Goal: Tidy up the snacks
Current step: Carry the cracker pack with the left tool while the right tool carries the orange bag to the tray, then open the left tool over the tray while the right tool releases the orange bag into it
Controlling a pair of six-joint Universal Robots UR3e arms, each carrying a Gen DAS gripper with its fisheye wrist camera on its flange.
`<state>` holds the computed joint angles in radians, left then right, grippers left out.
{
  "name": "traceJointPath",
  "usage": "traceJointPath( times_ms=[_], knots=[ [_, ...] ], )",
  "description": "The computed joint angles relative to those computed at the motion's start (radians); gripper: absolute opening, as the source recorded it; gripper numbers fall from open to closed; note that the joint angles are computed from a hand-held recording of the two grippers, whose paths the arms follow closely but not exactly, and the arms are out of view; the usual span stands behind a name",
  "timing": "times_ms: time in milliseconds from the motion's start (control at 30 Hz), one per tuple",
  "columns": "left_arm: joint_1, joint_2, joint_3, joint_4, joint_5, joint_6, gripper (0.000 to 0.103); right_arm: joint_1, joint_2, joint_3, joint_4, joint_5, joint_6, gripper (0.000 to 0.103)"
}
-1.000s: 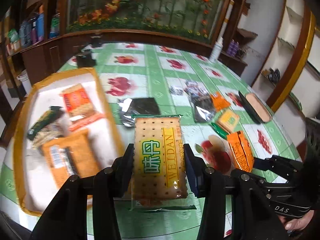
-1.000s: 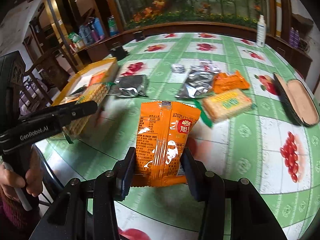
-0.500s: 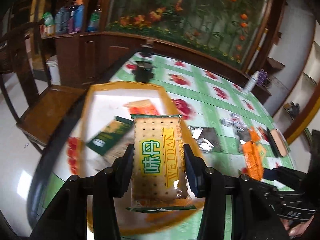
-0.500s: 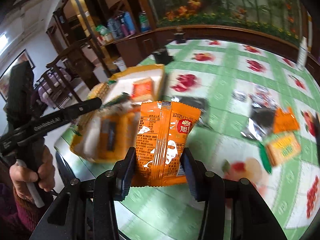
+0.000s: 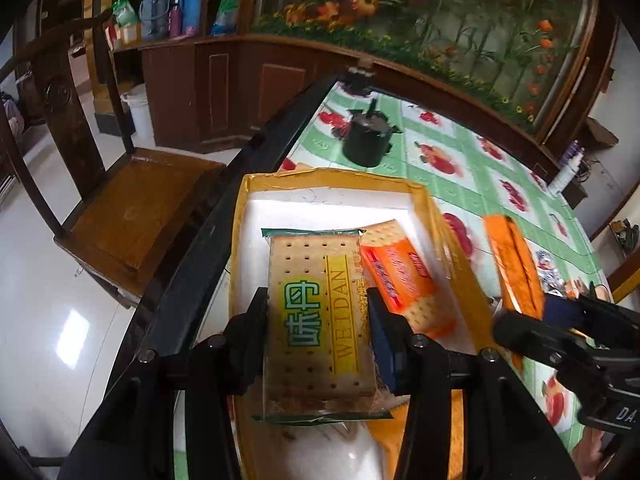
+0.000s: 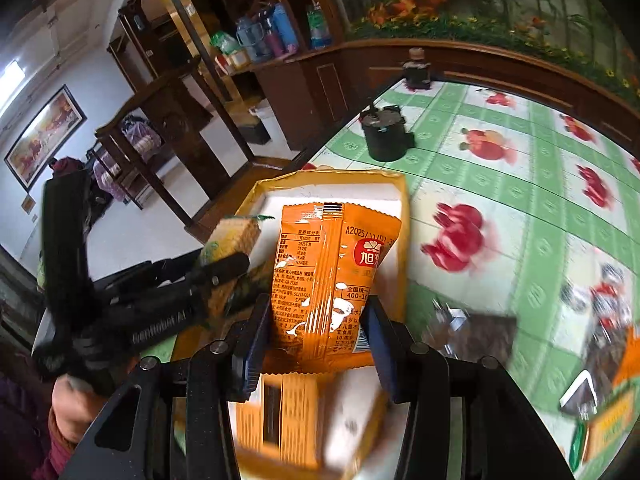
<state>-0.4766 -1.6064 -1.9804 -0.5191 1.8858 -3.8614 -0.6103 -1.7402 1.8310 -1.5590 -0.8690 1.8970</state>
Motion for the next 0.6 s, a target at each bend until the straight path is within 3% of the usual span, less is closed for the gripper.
traceJointPath(
  times_ms=[133, 267, 600],
  knots=[
    [0.023, -0.020, -0.007, 0.019, -0.028, 0.002, 0.046, 0.132, 0.121, -0.021, -0.197, -0.033, 0.176, 0.050],
    [0.006, -0.052, -0.004, 0.029, -0.005, 0.001, 0.046, 0.196, 0.209, -0.040, -0.302, -0.065, 0.270, 0.050],
    [0.001, -0.092, 0.008, 0.037, 0.001, 0.000, 0.046, 0.258, 0.278, -0.023, -0.430, -0.111, 0.358, 0.052]
  ],
)
